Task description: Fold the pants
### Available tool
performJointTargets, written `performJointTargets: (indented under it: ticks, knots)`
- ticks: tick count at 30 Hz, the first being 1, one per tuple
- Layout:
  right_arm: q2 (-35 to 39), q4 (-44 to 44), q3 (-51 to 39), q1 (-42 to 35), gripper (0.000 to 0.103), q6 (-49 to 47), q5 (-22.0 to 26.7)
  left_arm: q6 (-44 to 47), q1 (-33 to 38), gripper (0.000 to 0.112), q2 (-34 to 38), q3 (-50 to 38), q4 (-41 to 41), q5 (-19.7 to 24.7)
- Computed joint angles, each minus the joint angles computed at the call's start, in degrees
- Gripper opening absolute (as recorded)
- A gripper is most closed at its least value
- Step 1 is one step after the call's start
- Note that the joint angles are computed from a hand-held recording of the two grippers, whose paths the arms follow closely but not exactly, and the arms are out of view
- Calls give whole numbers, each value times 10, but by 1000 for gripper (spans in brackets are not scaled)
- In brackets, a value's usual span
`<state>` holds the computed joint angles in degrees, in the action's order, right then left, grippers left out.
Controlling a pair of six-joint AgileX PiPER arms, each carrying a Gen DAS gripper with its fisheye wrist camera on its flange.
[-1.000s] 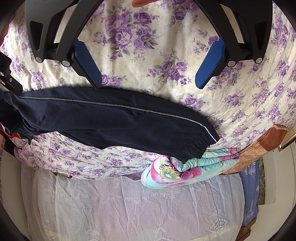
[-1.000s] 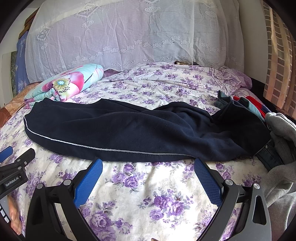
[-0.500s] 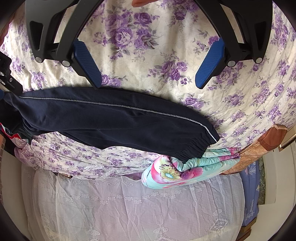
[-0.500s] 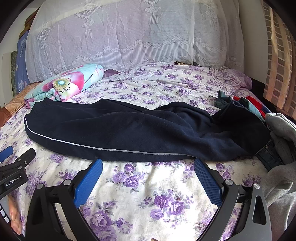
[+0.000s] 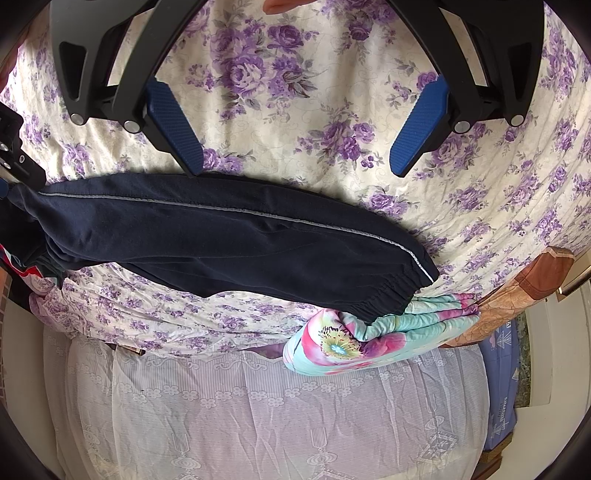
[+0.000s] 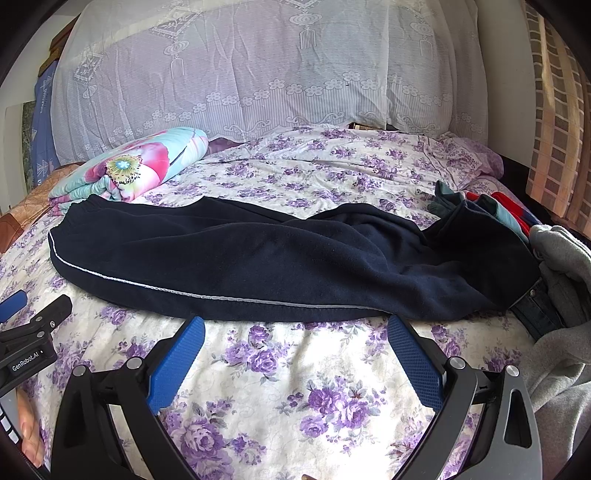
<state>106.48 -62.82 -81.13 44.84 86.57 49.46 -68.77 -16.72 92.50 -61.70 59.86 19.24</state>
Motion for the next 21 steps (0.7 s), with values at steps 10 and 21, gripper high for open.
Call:
performJointTargets:
  ticks: [10,21]
  knots:
    - [4,0,-2,-1,100,1,-3,0,0,99,-1,0,-1,0]
    - [8,2,-7,3,100,-1,2,1,0,99,0,0,-2,0]
